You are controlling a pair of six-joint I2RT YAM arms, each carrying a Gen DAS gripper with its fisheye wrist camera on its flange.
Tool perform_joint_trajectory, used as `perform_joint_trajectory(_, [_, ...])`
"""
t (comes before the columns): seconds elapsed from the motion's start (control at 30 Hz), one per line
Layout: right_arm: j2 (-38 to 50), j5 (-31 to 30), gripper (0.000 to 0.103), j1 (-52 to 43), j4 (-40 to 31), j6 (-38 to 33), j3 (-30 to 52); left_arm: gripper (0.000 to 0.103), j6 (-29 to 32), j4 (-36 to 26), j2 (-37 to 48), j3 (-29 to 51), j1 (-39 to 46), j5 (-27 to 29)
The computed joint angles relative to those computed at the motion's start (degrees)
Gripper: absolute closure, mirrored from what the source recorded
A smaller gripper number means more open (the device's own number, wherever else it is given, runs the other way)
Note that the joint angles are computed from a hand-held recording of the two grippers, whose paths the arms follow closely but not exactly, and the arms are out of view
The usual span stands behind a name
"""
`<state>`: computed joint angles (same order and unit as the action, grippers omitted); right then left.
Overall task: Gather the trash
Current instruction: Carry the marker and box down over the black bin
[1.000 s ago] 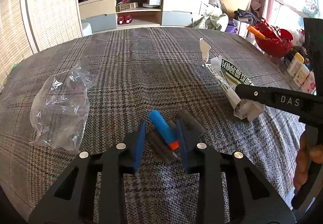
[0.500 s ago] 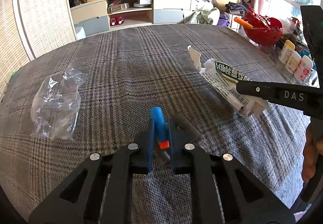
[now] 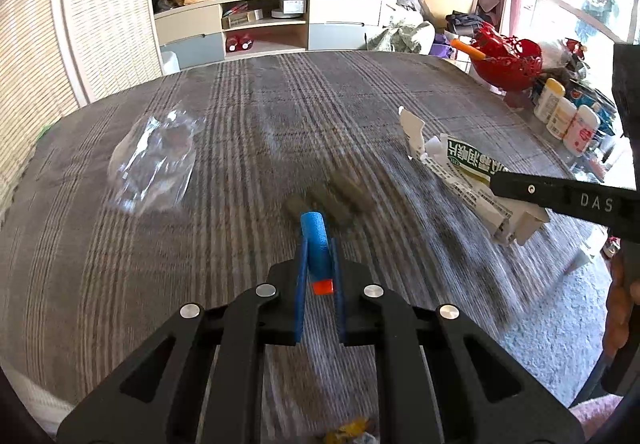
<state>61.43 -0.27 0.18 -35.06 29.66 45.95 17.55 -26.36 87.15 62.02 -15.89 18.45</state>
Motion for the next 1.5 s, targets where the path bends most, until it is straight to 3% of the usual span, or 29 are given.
perform_joint_trajectory(0.13, [-8.24, 2.14, 0.090, 4.93, -2.82, 4.35, -3.80, 0.093, 0.75, -0.90, -6.99, -6.85, 2.47, 1.42])
perform_joint_trajectory(0.4, [-23.35, 16.29, 0.090, 26.16, -11.87, 18.53, -8.52, 0.093, 4.72, -6.74, -21.82, -17.66, 7.89, 5.35])
perform_joint_trajectory(0.53, [-28.62, 26.65, 0.090, 43.69, -17.98, 31.99, -10.51, 0.093, 7.85, -11.13, -28.69, -22.26, 12.27, 8.07])
perform_joint_trajectory(0.67, [-28.00, 33.66, 0.090, 58.33, -23.69, 46.21, -12.34, 0.093, 10.20, -15.14, -33.60, -26.07, 16.39, 9.65])
perform_joint_trajectory(0.93, [-20.71, 32.38, 0.090, 67.38, -23.16, 57.38, -15.70, 0.093, 16.11, -21.60, -40.54, -33.22, 21.61, 10.52])
perform_joint_trajectory(1.17, [-15.88, 19.34, 0.090, 59.08, -9.94, 52.51, -22.85, 0.092, 16.45, -20.15, -39.69, -37.51, 19.46, 7.61])
perform_joint_trajectory(1.5, [-11.90, 19.97, 0.090, 59.23, -6.72, 52.21, -22.29, 0.092, 16.15, -17.81, -33.49, -38.56, 17.12, 6.59])
